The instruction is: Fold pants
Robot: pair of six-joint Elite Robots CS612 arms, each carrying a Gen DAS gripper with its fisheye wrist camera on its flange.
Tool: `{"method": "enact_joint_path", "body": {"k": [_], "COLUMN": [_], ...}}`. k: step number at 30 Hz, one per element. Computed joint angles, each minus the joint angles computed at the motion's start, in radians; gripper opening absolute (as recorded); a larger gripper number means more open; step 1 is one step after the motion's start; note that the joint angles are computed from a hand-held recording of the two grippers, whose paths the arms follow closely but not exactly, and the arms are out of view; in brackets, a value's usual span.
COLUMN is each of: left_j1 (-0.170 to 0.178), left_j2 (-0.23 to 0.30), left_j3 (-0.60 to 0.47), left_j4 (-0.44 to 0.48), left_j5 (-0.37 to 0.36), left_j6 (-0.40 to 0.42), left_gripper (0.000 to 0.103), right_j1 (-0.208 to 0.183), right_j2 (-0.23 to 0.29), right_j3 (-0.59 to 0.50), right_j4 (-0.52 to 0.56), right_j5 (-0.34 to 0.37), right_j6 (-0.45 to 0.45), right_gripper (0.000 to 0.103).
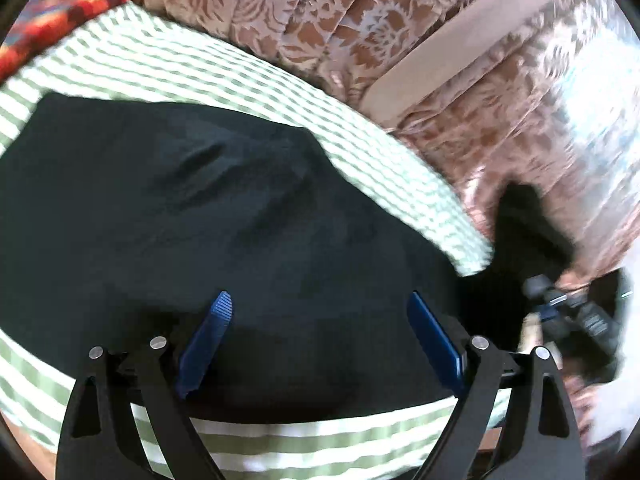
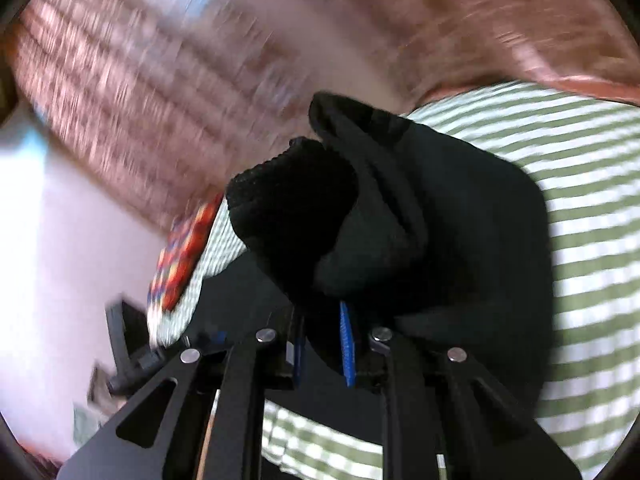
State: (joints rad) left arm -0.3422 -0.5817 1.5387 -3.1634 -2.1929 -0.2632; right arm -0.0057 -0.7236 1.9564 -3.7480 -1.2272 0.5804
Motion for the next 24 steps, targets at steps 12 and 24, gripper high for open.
{"method": "enact_joint_path", "body": {"k": [12, 24], "left_j1": [0.025, -0.027], "left_j2": [0.069, 0.062], "left_j3": [-0.110, -0.159], "left_j4": [0.079, 0.368], "left_j5": [-0.274, -0.225], "left_j6": [-0.151, 0.014], "left_gripper": [0.092, 0.092], "right_j1": [0.115, 0.054], "right_j2": [0.058, -0.013], "right_j3": [-0.122, 0.077], "right_j4": [0.309, 0.083], "right_j5": [-0.082, -0.013], "right_j6": [-0.285, -0.236], "right_gripper": [0.031, 0.041]}}
